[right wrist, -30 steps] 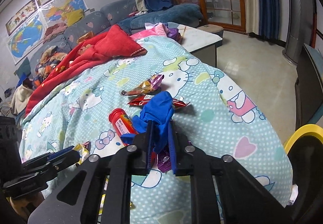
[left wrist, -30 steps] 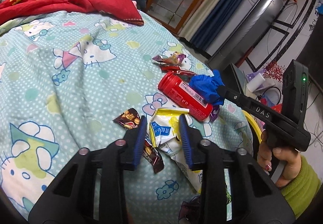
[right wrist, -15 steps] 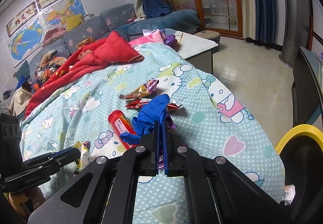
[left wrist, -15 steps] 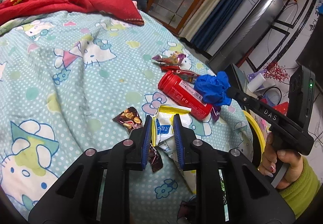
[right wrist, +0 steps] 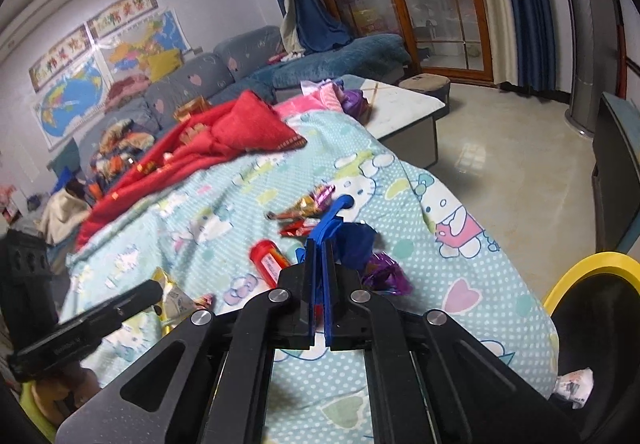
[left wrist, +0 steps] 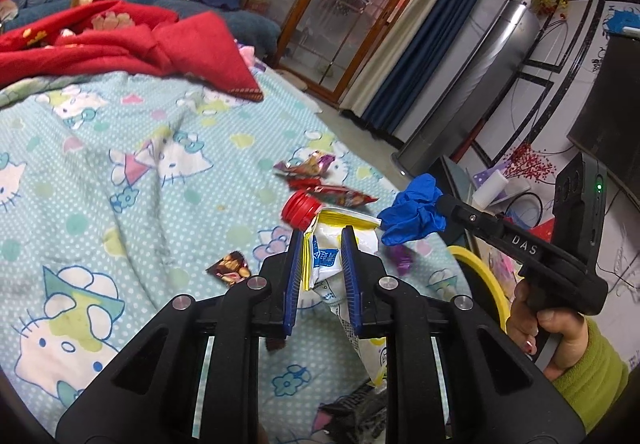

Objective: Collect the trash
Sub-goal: 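Carry the snack bag and blue bag over the yellow bin with both grippers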

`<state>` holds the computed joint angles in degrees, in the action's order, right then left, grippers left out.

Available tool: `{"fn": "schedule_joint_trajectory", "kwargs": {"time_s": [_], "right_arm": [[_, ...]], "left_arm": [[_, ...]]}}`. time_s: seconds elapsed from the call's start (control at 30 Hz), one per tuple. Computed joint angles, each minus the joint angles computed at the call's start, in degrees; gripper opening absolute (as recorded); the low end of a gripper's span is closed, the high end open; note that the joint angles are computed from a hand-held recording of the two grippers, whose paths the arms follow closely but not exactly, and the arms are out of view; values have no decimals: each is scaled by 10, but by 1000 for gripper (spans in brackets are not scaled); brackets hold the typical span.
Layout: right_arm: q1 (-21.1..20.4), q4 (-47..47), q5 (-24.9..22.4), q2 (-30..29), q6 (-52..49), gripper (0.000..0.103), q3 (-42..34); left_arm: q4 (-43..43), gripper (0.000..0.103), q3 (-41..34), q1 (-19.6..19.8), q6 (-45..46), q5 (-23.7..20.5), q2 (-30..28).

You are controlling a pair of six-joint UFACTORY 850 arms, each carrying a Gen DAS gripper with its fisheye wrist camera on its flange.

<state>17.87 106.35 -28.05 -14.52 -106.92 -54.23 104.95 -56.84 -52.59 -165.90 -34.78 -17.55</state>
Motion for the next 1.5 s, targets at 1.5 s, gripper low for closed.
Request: {"fn": "schedule_joint_trajectory", "kwargs": {"time_s": [1.5], "right_arm": [[-177,-40,-44,79,94,3,67]], "left_arm": [[-76,13,-227,-44,227,20,-132]]}}
